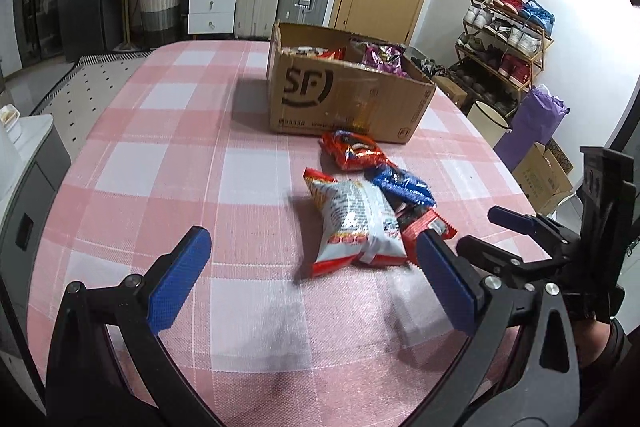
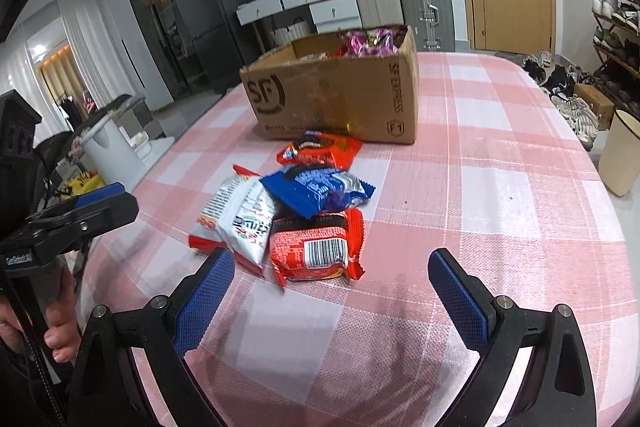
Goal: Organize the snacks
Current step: 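Withdraw both tools from the box toward the remaining snacks, then close the right tool on the red wafer pack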
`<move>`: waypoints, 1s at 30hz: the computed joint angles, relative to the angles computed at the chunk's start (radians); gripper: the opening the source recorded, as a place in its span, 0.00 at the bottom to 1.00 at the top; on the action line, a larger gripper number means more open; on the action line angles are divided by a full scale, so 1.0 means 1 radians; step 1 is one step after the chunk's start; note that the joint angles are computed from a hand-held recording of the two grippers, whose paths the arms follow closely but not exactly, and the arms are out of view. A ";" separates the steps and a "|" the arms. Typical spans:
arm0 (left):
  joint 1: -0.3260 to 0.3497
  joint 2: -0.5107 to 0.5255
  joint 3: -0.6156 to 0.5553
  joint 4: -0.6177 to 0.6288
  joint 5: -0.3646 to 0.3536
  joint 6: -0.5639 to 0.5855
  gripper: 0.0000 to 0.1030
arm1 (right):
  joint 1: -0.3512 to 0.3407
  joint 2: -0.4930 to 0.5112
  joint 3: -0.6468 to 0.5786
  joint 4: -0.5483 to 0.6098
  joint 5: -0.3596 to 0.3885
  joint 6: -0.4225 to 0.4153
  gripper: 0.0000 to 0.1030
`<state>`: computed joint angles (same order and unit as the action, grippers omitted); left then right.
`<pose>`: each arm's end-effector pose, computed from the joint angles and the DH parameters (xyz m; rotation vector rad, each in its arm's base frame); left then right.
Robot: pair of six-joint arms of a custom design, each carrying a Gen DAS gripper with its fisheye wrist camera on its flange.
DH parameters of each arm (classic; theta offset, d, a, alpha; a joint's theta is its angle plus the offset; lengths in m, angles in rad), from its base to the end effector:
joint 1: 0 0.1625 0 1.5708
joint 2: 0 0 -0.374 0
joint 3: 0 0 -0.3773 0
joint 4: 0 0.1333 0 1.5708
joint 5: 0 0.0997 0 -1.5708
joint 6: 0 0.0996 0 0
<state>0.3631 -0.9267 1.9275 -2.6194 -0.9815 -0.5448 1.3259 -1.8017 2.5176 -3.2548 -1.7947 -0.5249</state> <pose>-0.4300 -0.3652 0.0660 0.8667 2.5790 -0.6760 0.0265 -0.3525 0.3060 0.1925 -2.3724 1.0576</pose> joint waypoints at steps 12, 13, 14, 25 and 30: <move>0.025 0.005 0.014 -0.013 -0.018 0.001 0.99 | 0.019 0.146 -0.074 -0.017 -0.090 0.023 0.96; 0.027 0.007 0.013 -0.013 -0.018 0.001 0.99 | 0.021 0.152 -0.076 -0.017 -0.094 0.021 0.96; 0.029 0.008 0.013 -0.014 -0.019 0.000 0.99 | 0.024 0.163 -0.080 -0.017 -0.101 0.017 0.96; 0.039 -0.004 0.034 -0.014 -0.026 -0.017 0.99 | 0.045 0.230 -0.117 -0.017 -0.165 0.015 0.83; 0.039 0.001 0.031 -0.004 -0.029 -0.022 0.99 | 0.056 0.247 -0.110 -0.050 -0.176 -0.007 0.69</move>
